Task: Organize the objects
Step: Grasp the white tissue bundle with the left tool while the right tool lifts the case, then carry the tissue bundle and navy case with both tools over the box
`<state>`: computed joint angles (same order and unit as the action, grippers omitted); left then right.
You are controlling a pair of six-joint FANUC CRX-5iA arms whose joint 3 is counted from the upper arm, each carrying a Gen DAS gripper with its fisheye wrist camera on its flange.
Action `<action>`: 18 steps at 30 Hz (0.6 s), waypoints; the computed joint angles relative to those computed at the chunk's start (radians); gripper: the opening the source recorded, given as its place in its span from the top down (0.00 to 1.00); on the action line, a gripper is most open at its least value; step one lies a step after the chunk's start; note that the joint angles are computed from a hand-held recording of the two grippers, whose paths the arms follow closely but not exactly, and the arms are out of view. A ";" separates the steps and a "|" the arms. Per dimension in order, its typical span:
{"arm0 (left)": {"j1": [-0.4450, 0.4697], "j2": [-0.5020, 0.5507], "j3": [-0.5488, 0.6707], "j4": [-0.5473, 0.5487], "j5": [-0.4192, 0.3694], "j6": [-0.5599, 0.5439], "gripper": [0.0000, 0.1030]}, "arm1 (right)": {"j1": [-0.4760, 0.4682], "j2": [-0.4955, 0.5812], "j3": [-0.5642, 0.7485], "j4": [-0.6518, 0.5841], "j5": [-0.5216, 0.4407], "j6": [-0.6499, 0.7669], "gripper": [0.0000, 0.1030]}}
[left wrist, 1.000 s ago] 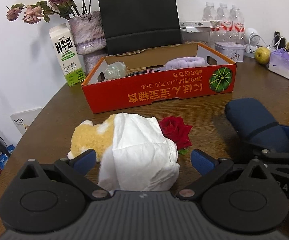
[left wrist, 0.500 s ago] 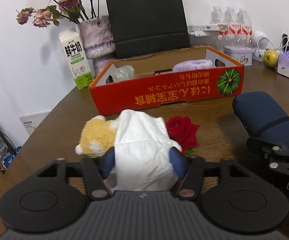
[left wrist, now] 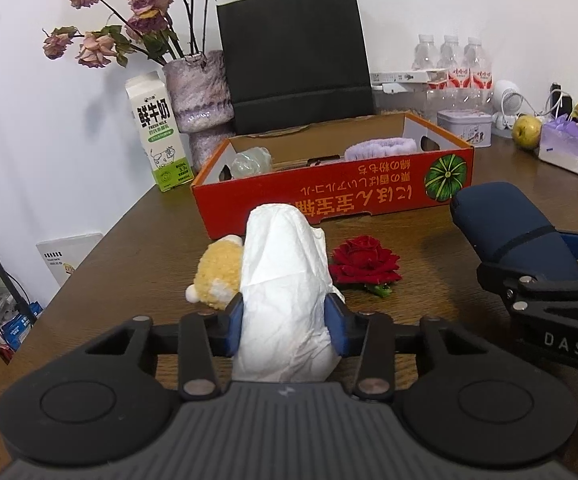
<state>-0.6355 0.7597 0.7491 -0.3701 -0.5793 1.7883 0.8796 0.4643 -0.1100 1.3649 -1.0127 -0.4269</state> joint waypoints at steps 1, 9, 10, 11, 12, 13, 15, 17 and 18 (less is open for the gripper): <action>0.002 -0.012 -0.018 0.000 0.013 0.002 0.60 | 0.002 0.003 0.002 0.005 -0.007 0.001 0.38; 0.027 -0.094 -0.147 0.022 0.101 0.002 0.60 | 0.014 0.014 0.006 0.040 -0.046 -0.012 0.38; 0.030 -0.102 -0.160 0.025 0.109 0.003 0.60 | 0.016 0.015 0.007 0.043 -0.049 -0.015 0.38; 0.034 -0.109 -0.171 0.031 0.117 0.000 0.60 | 0.018 0.016 0.007 0.046 -0.053 -0.018 0.38; 0.038 -0.117 -0.183 0.037 0.126 -0.004 0.60 | 0.020 0.017 0.008 0.051 -0.057 -0.023 0.38; 0.041 -0.125 -0.197 0.045 0.136 -0.010 0.60 | 0.024 0.020 0.011 0.055 -0.063 -0.028 0.38; 0.048 -0.138 -0.216 0.055 0.148 -0.020 0.60 | 0.031 0.024 0.017 0.059 -0.072 -0.037 0.38; 0.059 -0.151 -0.241 0.087 0.170 -0.043 0.60 | 0.039 0.026 0.022 0.063 -0.074 -0.052 0.38; 0.063 -0.156 -0.251 0.098 0.179 -0.052 0.60 | 0.043 0.028 0.025 0.072 -0.072 -0.061 0.38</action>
<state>-0.5725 0.6039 0.4985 -0.2721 -0.4007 1.7368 0.9221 0.4919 -0.0850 1.4370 -1.0846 -0.4878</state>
